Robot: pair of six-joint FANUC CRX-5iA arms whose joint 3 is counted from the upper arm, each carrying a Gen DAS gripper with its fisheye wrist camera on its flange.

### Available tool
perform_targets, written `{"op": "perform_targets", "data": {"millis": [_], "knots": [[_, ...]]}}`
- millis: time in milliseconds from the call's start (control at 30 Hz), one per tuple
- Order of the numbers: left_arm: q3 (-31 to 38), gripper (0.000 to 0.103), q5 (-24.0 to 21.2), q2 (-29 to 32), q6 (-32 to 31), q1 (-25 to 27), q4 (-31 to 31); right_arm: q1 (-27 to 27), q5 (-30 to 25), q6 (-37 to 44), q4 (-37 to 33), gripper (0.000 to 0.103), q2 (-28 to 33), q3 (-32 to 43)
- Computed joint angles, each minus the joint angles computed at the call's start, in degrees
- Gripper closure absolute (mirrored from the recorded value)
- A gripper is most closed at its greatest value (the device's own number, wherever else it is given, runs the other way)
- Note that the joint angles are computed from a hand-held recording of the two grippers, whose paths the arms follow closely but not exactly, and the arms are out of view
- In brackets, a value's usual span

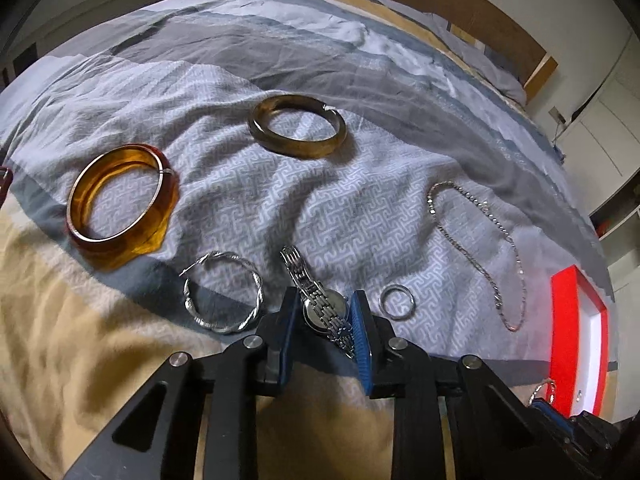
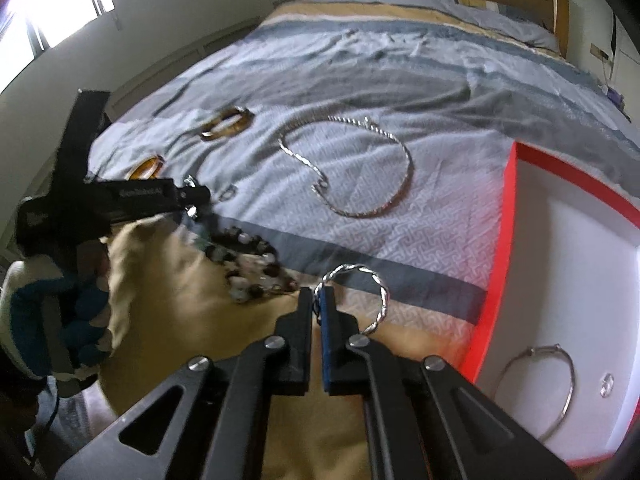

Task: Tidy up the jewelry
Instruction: 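Carry the watch in the left tool and the twisted hoop in the right tool over the red box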

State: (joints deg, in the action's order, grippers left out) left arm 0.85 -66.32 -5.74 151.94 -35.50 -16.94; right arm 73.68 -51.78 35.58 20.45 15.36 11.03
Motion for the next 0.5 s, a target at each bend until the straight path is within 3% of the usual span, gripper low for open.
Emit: {"op": "perform_targets", "data": {"millis": [500], "knots": [[4.0,0.078,-6.1,-6.4,4.3,-9.2,-6.8,7.4,-0.7,-11.8,11.1,0.100,-7.0,-4.6]]}}
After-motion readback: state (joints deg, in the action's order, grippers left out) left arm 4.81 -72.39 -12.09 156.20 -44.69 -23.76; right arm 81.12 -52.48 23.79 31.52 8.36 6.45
